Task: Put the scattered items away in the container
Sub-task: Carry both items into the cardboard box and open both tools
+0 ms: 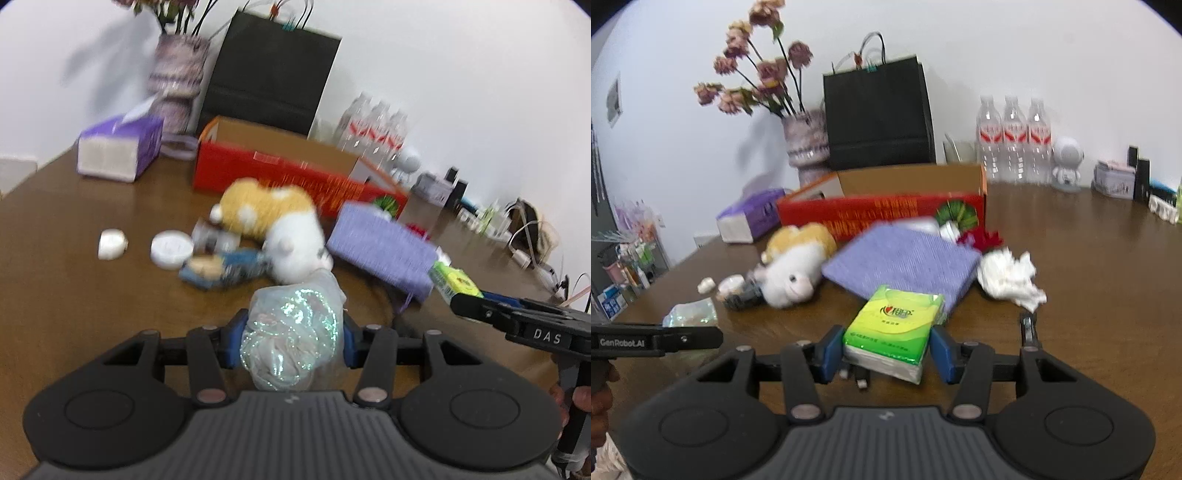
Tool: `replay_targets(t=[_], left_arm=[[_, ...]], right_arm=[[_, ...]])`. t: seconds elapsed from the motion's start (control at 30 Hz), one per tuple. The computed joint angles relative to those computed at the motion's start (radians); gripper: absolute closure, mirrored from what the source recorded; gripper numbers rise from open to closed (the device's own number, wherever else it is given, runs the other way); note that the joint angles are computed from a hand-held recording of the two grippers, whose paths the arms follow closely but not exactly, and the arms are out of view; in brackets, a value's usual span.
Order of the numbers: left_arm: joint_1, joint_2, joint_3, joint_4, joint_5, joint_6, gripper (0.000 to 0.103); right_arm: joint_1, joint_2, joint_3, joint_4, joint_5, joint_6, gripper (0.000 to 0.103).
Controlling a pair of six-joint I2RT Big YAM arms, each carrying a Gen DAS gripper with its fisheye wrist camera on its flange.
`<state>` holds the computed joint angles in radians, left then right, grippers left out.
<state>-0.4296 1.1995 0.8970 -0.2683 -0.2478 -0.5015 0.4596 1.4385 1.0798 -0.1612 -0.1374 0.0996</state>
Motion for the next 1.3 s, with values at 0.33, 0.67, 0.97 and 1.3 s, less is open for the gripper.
replay_targets(t=[0.33, 0.67, 0.97, 1.3], left_arm=[[0.089, 0.106, 0.205, 0.077, 0.042, 0.057, 0.054], [0.18, 0.411, 0.544, 0.092, 0.005, -0.059, 0.054], [0.213, 0.645, 0.799, -0.092, -0.015, -0.038, 0.054], [0.2, 0.684, 0.837, -0.117, -0.088, 0.012, 0.0]], right_arm=[[0.002, 0.082, 0.187, 0.053, -0.009, -0.006, 0.054], [0.003, 0.405, 0.668, -0.011, 0.027, 0.081, 0.053], [-0.002, 0.685, 1.029, -0.245, 0.084, 0.073, 0.053], [-0.015, 0.769, 1.145, -0.395, 0.086, 0.049, 0.001]])
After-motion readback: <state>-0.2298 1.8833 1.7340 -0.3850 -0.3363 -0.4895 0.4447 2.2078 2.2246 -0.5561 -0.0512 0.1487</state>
